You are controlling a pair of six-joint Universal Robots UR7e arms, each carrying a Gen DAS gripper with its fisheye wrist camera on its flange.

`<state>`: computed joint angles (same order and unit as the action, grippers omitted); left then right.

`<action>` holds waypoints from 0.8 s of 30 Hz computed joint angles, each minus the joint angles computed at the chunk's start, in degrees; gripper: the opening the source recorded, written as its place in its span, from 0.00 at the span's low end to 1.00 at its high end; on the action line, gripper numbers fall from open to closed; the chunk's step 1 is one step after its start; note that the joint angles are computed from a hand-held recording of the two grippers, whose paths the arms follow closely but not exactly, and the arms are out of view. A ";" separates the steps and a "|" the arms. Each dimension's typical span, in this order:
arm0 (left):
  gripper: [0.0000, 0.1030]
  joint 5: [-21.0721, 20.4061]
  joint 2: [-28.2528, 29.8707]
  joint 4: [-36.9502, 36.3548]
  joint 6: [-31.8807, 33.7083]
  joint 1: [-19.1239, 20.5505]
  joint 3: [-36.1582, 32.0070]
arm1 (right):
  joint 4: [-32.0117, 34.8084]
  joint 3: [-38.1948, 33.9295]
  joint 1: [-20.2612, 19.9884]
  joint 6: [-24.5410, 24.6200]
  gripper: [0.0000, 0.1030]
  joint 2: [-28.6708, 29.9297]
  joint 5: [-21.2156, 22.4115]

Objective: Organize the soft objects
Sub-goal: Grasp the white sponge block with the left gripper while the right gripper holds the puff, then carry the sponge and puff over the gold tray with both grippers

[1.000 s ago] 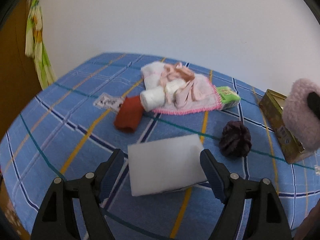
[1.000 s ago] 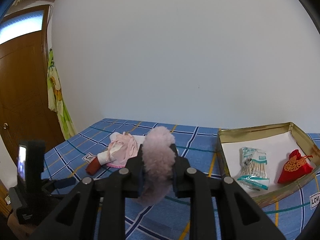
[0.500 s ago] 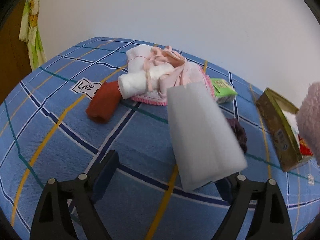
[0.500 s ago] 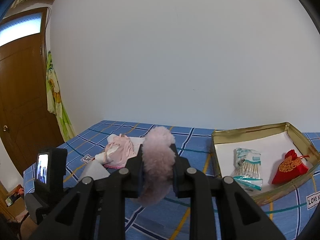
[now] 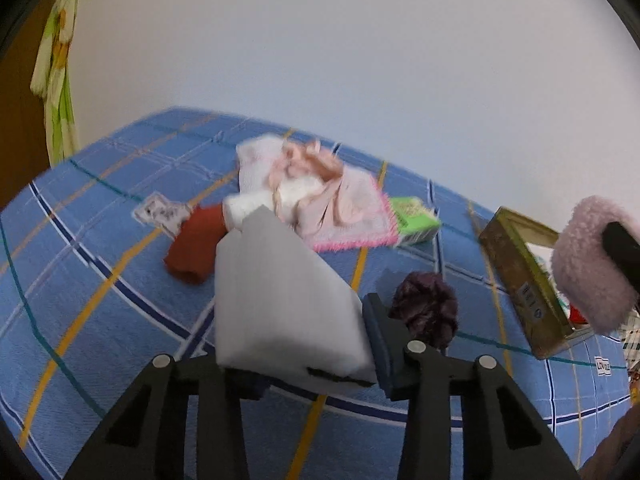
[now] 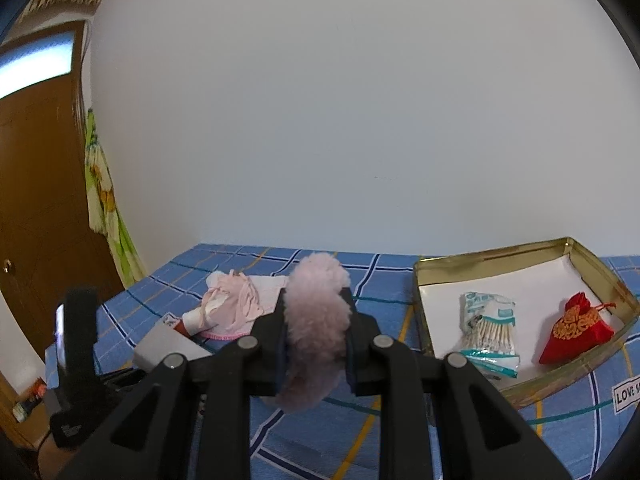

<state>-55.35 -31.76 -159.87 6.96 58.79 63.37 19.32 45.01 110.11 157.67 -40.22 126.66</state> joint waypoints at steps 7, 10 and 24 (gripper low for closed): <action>0.41 -3.32 -1.16 -7.58 5.23 -1.85 1.72 | -4.13 7.14 -0.96 0.40 0.22 -5.73 -3.84; 0.41 -4.35 -0.52 -7.90 6.78 -2.71 0.78 | -6.09 9.99 -1.29 -0.24 0.22 -7.98 -4.72; 0.41 -8.84 7.26 -7.34 12.89 -7.02 -6.58 | -13.02 15.56 -2.74 -4.16 0.22 -13.05 2.86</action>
<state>-64.19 -24.50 -167.21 19.85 51.77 56.78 6.30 60.57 107.37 153.51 -53.27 129.52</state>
